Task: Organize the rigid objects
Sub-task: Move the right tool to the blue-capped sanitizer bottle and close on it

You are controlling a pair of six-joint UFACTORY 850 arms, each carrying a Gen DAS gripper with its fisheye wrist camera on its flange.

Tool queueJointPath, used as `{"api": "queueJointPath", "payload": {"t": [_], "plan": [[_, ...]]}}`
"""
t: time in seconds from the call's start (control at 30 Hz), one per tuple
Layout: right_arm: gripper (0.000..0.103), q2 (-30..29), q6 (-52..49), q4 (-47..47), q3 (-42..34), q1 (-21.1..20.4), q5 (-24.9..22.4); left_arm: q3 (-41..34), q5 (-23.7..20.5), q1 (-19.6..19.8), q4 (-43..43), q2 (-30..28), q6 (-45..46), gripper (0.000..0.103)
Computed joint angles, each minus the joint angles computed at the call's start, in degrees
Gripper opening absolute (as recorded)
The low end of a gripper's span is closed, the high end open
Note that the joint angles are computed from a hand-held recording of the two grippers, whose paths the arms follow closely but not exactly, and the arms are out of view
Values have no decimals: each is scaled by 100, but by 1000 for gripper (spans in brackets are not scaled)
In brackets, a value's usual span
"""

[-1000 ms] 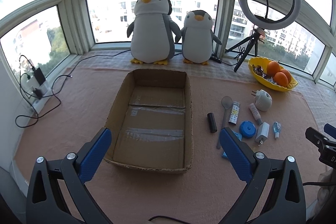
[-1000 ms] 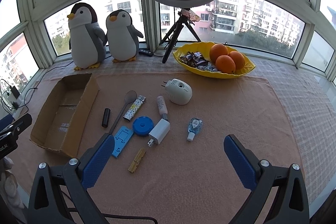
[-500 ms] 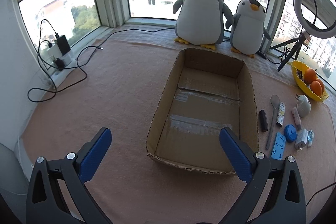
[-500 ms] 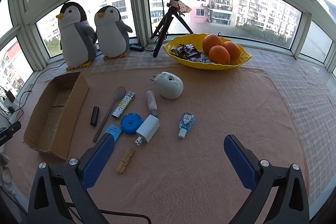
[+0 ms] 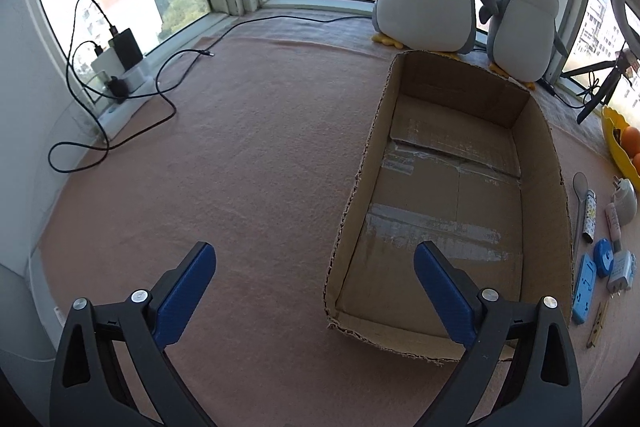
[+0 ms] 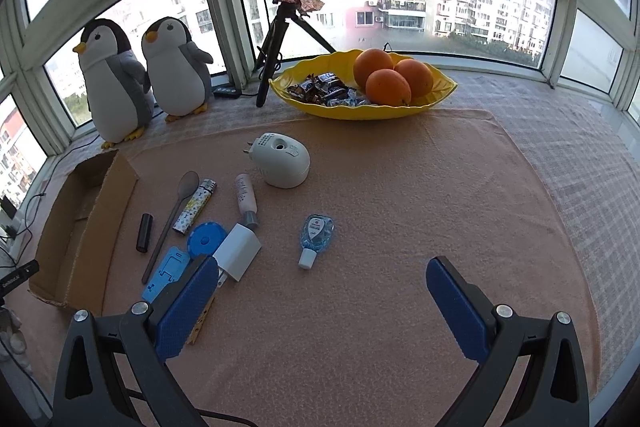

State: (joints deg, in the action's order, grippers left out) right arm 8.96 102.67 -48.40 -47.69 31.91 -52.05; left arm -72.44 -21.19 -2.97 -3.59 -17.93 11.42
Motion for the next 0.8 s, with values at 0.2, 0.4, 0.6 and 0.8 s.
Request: {"api": "queueJointPath", "payload": {"t": [0.2, 0.4, 0.6, 0.8], "plan": [[103, -42, -393, 453, 131, -507, 491, -154, -117, -21, 434, -268, -445, 91], [102, -270, -819, 873, 90, -972, 1024, -184, -122, -22, 524, -378, -496, 87], [79, -607, -1690, 1726, -56, -1416, 1484, -219, -183, -29, 497, -477, -456, 79], [61, -935, -2320, 2280, -182, -1633, 1666, -230, -146, -35, 473, -493, -383, 79]]}}
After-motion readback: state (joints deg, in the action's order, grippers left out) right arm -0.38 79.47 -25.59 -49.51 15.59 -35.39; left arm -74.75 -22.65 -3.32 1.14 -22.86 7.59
